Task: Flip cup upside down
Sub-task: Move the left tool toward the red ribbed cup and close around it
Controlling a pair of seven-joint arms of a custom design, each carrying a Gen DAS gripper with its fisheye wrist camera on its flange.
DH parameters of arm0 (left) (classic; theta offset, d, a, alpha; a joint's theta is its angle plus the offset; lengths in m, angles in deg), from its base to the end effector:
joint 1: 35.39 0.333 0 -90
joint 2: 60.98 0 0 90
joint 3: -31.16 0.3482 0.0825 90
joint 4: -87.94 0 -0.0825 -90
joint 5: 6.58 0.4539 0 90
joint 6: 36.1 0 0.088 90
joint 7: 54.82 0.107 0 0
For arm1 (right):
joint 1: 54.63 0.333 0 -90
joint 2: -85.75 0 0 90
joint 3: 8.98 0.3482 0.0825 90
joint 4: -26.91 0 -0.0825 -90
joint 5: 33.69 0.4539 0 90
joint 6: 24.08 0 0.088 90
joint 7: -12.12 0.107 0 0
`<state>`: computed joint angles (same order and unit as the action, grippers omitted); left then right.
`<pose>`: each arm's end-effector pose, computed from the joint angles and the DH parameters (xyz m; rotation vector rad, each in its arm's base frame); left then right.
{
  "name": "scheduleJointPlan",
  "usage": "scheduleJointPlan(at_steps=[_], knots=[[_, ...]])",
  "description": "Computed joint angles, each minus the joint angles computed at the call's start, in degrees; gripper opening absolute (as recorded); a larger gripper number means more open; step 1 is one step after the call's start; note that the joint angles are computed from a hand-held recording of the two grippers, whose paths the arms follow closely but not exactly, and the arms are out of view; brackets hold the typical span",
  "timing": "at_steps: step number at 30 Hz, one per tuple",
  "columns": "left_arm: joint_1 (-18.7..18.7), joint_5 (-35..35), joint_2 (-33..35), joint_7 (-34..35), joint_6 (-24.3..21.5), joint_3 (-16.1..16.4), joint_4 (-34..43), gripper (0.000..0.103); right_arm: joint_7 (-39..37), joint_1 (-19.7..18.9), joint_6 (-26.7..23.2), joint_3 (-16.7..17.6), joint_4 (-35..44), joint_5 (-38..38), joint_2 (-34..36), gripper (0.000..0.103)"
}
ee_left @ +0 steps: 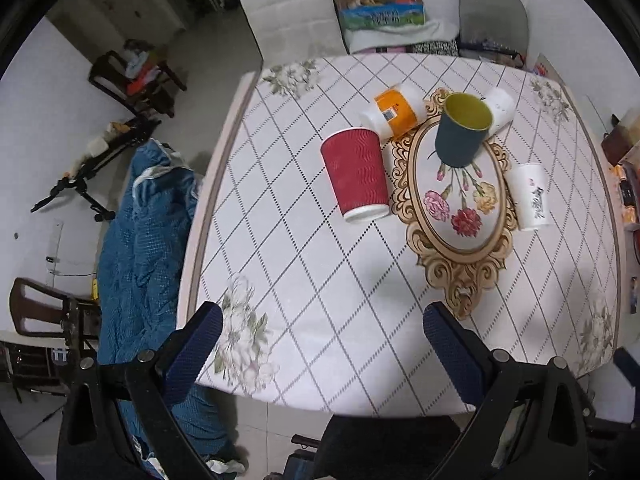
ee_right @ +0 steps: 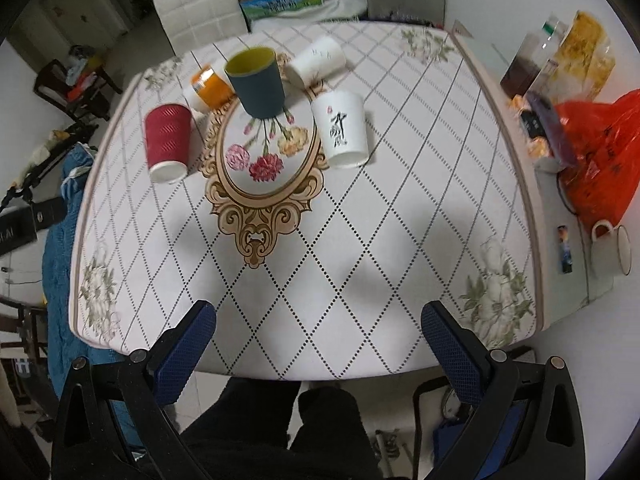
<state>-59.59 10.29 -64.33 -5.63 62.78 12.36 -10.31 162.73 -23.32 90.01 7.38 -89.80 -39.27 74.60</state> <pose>0.4664 -0.4056 0.6307 -1.9229 2.0717 -0.0692 0.3868 0.4291 0.5514 -1.8904 2.2969 -0.1825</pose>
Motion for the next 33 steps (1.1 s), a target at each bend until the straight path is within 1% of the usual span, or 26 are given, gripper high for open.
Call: scheduleJointPlan(at_steps=[5,11,16,21,29,33], knots=[[1.4,-1.8,5.2,3.0,1.4,1.5,3.3,0.103,0.8,0.1,-0.4,-0.9,2.3,1.2,4.8,0.103],[2.4,-3.7,12.0,5.6,1.2,2.6,8.9,0.103,0.7,0.7,-0.9,-2.5,4.6,2.2,9.5,0.103],[3.0,-6.2,18.3,7.7,-0.3,3.2,14.8,0.103,0.5,1.1,-2.0,-3.8,7.0,2.6,13.3,0.103],[3.3,-9.2,24.7,10.0,-3.1,3.5,21.3,0.103,-0.5,1.3,-3.0,-4.9,8.6,3.1,16.0,0.103],[4.0,-13.9,31.8,12.1,-6.3,3.6,29.0,0.103,-2.0,1.5,-5.7,-6.3,12.2,4.7,20.6,0.103],[3.4,-14.3,35.9,12.6,-8.5,3.9,33.9,0.103,-2.2,1.7,-7.1,-6.9,13.8,5.2,22.1,0.103]])
